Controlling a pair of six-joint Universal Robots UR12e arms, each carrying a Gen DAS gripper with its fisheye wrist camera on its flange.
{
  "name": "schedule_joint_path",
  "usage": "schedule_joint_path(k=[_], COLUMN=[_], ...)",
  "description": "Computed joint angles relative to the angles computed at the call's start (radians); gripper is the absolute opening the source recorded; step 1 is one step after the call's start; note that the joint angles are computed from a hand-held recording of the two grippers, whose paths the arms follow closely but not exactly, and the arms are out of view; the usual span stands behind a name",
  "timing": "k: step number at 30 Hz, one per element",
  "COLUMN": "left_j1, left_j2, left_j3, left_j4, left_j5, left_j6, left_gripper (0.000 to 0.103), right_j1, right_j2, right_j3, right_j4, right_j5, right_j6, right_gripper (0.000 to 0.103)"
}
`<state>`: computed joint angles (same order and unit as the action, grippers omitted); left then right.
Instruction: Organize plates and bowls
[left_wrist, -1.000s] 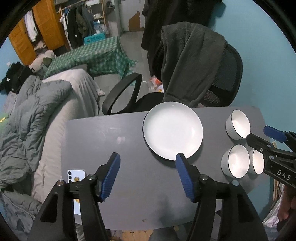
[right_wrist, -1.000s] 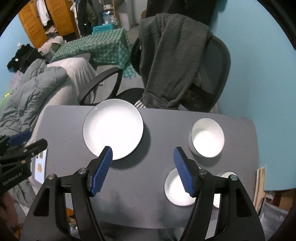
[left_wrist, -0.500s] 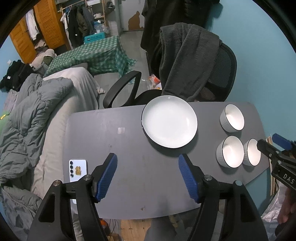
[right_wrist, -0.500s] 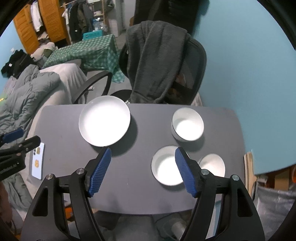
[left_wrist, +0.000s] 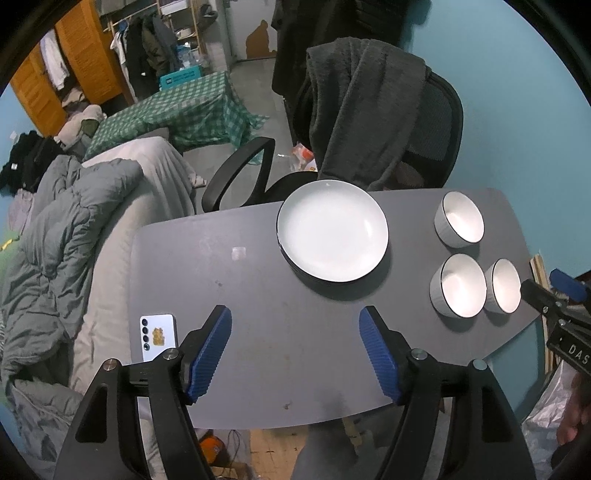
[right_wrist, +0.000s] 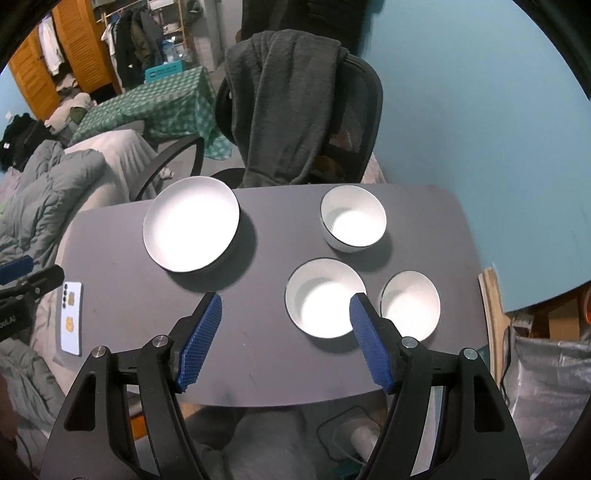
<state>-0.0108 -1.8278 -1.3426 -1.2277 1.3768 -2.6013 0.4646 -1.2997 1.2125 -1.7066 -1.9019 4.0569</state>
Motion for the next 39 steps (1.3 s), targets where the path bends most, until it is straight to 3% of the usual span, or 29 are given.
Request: schedule_joint_path(k=[17,25,34,39], left_j1=[-0.038,-0.082,-0.146,-0.169], left_j2=[-0.002,-0.017,-0.043,-0.060], left_j3=[0.002,0.012,0.011,0.007], left_j4=[-0.060,-0.082,-0.086,-0.085], left_j5=[0.025,0.036,0.070,0.079], left_j6=[0.075,0.108,0.133,0.146], left_gripper=[0.073,0.073,0.073,0.073], right_j1=[-0.002,-0.020,-0.064,-0.088], right_j2=[-0.034,-0.079,-0.153,-0.186], right_j3=[0.043,0.103,0.241,0.328], right_j4=[0.064,0.080,-0.008,-0.104], right_j5=[0.003,0.002,0.043,0.095], right_j6=[0.086,0.152,0.141,0.121], right_gripper=[0.071,0.071,0.071,0.071])
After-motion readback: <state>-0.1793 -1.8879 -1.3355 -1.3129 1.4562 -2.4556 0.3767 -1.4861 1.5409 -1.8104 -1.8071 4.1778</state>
